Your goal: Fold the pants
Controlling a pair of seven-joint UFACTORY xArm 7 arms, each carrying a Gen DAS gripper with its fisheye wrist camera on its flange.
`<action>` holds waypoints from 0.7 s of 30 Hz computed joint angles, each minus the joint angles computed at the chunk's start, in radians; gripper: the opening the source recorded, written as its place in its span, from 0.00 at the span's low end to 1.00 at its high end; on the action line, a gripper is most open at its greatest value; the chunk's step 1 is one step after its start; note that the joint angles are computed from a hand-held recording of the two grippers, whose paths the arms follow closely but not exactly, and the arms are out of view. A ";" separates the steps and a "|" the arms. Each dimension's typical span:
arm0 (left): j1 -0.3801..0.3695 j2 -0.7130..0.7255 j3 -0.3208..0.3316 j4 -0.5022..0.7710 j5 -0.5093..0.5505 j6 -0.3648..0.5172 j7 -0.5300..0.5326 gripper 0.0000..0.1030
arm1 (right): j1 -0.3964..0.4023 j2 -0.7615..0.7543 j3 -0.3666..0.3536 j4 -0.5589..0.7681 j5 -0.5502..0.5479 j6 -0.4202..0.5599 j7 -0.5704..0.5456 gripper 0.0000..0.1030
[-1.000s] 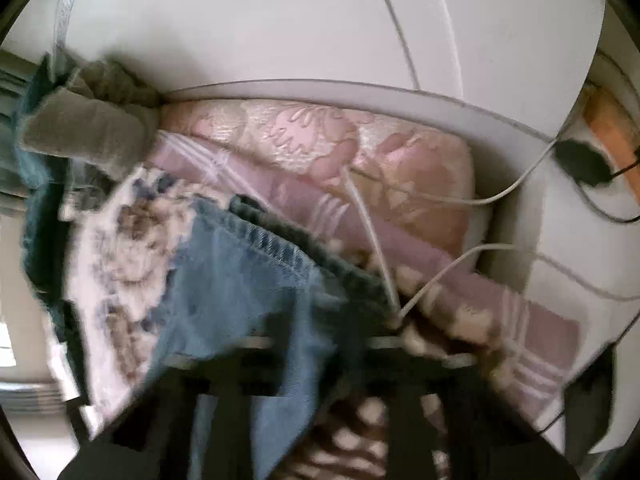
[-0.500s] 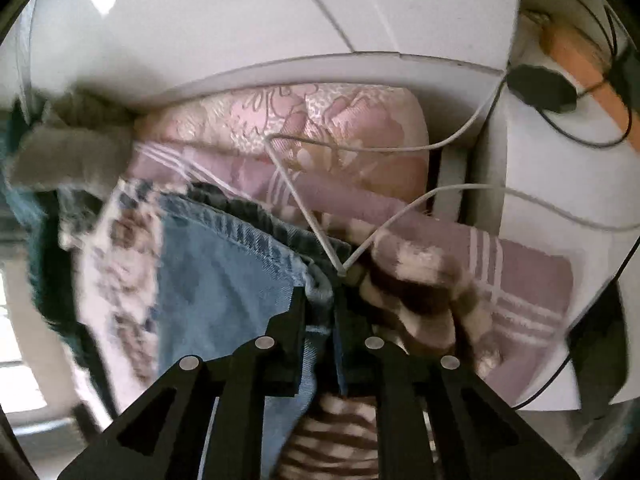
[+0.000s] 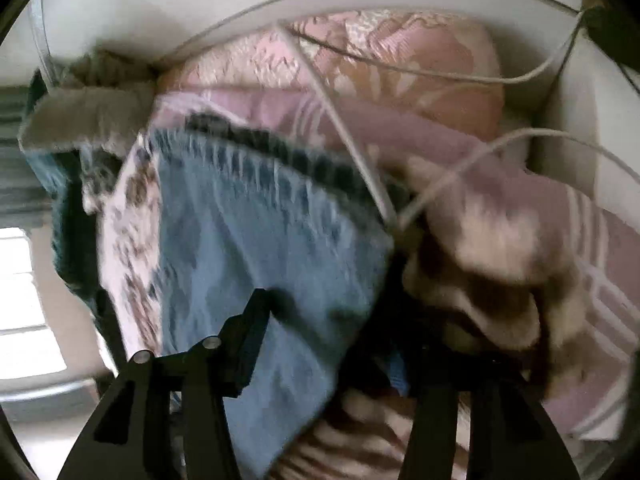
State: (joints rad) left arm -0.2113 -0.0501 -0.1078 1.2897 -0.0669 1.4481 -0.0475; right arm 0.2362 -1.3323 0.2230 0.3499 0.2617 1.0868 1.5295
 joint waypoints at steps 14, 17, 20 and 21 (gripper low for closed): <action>0.014 -0.019 0.010 -0.010 -0.018 0.011 0.036 1.00 | 0.003 -0.021 0.005 -0.126 -0.018 -0.278 0.036 0.52; 0.020 -0.031 0.015 -0.013 -0.022 0.011 0.053 1.00 | -0.009 0.018 0.018 -0.085 -0.053 -0.309 0.030 0.39; 0.025 -0.052 0.018 -0.029 -0.026 -0.005 0.063 1.00 | -0.004 0.071 0.014 -0.078 -0.043 -0.314 0.051 0.35; 0.026 -0.059 0.017 -0.035 -0.024 -0.010 0.065 1.00 | -0.010 0.078 0.019 -0.076 -0.044 -0.308 0.068 0.28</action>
State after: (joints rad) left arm -0.1856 -0.1091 -0.0903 1.2548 -0.0911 1.4379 0.0170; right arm 0.2264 -1.2539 0.2423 0.2735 0.2175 0.7792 1.5973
